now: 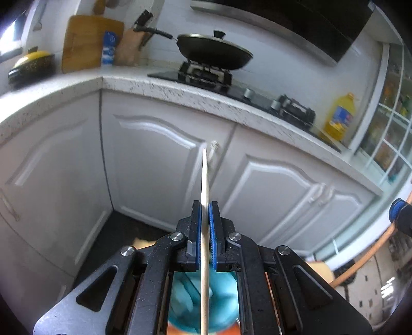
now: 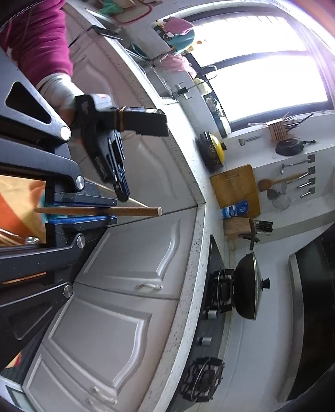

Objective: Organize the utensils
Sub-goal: 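Carry the chopstick with the left tool over the floral holder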

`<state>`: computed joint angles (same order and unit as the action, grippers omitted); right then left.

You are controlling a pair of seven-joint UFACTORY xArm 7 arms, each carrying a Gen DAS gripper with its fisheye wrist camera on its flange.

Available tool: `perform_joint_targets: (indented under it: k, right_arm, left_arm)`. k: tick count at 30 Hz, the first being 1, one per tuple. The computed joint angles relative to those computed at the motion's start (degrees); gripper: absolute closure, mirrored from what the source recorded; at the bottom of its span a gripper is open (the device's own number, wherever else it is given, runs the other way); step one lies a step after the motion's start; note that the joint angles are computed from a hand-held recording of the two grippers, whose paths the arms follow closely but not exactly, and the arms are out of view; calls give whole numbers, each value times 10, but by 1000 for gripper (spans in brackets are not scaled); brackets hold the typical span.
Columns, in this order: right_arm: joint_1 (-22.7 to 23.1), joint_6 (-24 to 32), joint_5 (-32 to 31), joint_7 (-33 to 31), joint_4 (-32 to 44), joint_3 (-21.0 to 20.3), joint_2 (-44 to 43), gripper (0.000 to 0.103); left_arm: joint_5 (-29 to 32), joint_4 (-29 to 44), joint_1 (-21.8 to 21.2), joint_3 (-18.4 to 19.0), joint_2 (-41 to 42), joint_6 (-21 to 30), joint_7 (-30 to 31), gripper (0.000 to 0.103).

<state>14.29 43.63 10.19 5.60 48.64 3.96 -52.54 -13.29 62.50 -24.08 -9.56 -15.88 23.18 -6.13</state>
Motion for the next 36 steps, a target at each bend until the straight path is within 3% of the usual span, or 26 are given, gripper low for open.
perform_joint_targets:
  k: [11, 15, 17, 27, 28, 29, 31, 36]
  right_arm:
    - [15, -79, 14, -45, 9, -24, 129, 97]
    - [20, -86, 31, -60, -1, -34, 149, 97]
    - [22, -86, 42, -66, -8, -40, 156, 97]
    - [-3, -76, 55, -52, -41, -33, 157, 95]
    - [-4, -73, 52, -50, -47, -31, 148, 90]
    - [-4, -68, 51, -48, -51, -31, 140, 78]
    - [-3, -62, 52, -43, -59, -32, 127, 67]
    - [-8, -45, 48, -23, -71, -28, 103, 67]
  left_arm:
    - [97, -44, 41, -24, 45, -166, -74, 99]
    - [128, -69, 44, -31, 41, -193, -93, 99]
    - [160, -82, 67, -50, 37, -204, -119, 99]
    - [167, -123, 57, -34, 10, -188, -143, 98]
    - [161, -126, 49, -27, 5, -186, -137, 98]
    - [155, -128, 42, -21, 0, -183, -130, 98]
    - [151, -134, 36, -18, -10, -175, -121, 98]
    - [109, -150, -4, 7, -36, -149, -74, 98]
